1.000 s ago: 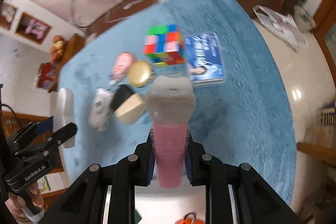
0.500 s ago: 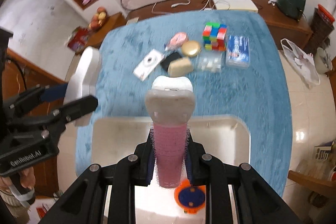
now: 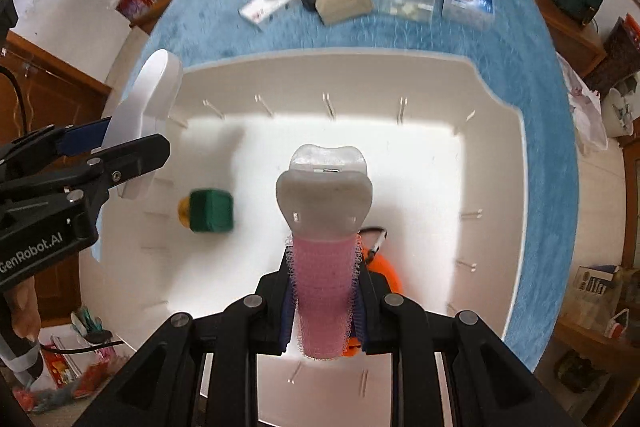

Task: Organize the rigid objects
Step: 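Place white stand and pink roller in the tray and release both, then grasp the white lens gadget with left tool while right tool grasps blue floss box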

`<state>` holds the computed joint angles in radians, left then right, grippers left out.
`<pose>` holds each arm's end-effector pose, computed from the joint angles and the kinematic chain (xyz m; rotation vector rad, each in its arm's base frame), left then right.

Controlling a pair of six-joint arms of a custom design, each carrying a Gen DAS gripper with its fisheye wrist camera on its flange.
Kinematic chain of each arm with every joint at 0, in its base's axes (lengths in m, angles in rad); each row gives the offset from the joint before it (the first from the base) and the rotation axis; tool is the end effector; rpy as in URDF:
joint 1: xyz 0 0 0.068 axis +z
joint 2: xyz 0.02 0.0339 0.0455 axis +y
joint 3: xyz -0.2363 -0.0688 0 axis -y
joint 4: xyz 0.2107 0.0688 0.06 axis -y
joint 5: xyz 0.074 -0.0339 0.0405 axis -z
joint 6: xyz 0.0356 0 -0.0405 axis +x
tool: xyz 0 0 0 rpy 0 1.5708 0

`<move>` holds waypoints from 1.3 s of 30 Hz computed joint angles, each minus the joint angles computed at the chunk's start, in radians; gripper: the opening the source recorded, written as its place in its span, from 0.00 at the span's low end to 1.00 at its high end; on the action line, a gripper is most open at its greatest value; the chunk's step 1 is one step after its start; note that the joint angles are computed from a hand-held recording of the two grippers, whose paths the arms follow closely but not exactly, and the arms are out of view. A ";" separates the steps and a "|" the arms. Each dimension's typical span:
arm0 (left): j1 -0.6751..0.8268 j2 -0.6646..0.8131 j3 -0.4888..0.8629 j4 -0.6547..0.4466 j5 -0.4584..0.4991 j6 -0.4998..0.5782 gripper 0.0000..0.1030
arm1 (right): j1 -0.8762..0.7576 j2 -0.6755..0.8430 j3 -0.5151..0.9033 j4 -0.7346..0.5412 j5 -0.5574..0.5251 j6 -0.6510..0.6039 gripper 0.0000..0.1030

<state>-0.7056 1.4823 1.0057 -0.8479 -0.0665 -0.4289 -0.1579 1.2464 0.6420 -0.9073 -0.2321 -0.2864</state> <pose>0.1847 -0.1542 0.1993 0.3876 2.8703 -0.1114 0.1579 -0.0168 0.1587 -0.2040 3.0091 0.3233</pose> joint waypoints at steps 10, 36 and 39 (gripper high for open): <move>-0.067 0.024 -0.085 0.061 -0.012 -0.062 0.59 | 0.063 -0.025 -0.069 0.050 0.051 0.036 0.58; 0.002 -0.083 -0.105 0.027 -0.063 -0.077 0.78 | 0.143 -0.110 -0.042 0.024 0.063 0.117 0.71; 0.028 -0.088 -0.090 0.018 -0.057 -0.058 0.78 | 0.133 -0.112 -0.013 0.013 0.056 0.117 0.71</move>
